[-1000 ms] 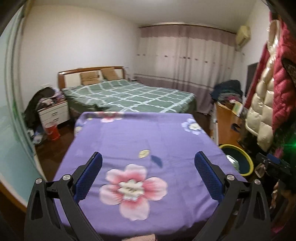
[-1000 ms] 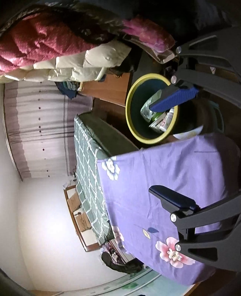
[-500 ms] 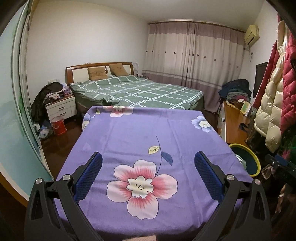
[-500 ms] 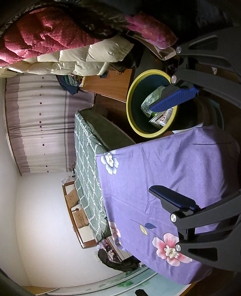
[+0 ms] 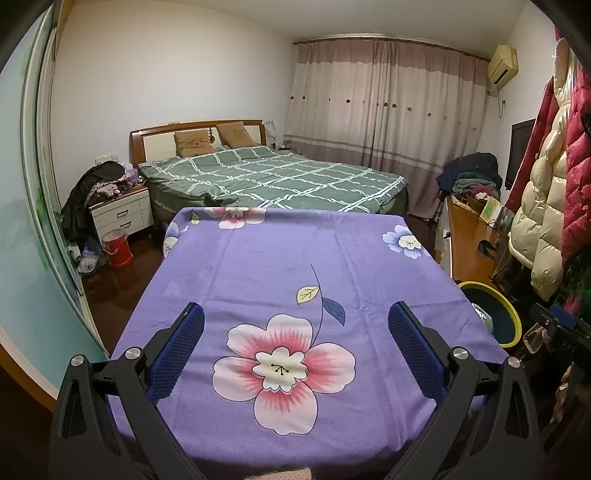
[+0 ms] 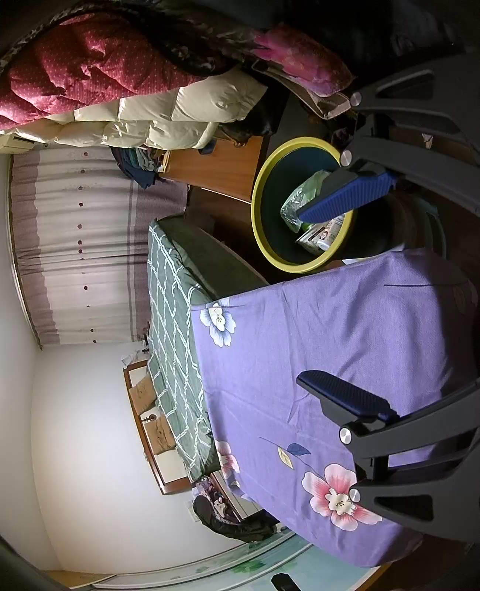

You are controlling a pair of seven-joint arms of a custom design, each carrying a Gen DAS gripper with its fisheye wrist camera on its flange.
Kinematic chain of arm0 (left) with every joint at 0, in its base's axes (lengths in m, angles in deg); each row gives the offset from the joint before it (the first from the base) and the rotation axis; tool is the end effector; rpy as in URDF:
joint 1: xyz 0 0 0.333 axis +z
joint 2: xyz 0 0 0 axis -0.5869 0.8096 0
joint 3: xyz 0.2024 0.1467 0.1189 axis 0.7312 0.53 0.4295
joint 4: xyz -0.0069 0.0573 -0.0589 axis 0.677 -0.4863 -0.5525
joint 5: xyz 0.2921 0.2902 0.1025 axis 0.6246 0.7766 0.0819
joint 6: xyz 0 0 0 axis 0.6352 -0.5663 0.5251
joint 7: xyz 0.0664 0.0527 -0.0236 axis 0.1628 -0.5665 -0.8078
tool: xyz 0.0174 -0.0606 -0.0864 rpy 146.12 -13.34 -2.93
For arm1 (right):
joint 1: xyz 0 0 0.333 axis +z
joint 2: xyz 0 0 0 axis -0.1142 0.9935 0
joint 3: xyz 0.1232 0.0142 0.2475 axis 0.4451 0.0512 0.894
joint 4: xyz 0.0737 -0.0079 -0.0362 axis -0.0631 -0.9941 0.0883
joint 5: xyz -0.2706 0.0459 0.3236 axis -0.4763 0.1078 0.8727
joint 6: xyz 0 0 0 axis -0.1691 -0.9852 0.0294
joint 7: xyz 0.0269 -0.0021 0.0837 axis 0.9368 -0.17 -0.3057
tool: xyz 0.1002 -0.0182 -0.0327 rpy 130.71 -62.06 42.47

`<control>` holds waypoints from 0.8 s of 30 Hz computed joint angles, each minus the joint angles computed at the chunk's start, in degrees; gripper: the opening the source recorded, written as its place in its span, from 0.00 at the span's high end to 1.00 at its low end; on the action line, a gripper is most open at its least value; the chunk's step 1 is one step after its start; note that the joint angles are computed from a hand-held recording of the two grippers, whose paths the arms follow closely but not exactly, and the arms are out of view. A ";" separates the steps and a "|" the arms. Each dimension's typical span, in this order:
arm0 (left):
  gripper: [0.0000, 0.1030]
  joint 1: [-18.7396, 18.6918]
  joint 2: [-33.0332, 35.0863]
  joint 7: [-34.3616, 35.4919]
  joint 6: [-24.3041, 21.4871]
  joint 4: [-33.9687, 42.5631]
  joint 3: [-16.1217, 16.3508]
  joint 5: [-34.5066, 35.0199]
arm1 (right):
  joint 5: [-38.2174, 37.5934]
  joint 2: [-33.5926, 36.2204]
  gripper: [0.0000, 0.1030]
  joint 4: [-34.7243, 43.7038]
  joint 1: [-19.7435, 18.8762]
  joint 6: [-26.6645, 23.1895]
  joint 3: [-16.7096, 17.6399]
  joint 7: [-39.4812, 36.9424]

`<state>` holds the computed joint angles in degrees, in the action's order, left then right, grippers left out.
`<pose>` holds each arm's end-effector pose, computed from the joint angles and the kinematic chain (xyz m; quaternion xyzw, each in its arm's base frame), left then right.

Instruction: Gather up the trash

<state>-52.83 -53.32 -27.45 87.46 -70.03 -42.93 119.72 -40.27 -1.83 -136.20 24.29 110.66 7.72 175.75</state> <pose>0.6330 -0.2794 0.5280 -0.6477 0.5798 -0.3556 0.3434 0.6516 0.3707 0.4976 -0.6000 0.6352 -0.3087 0.3757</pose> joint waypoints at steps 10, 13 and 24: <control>0.05 -0.11 1.12 2.82 0.50 0.50 0.23 -3.35 | 0.85 0.53 0.24 0.67 0.05 -0.48 0.14 -0.92; 0.05 -0.26 1.20 3.26 0.42 0.65 0.40 -3.87 | 1.18 0.85 0.24 0.90 0.04 -0.42 0.18 -1.22; 0.05 -0.56 1.42 3.66 0.47 0.78 0.73 -4.51 | 1.46 1.31 0.24 1.18 0.21 -0.30 -0.12 -0.87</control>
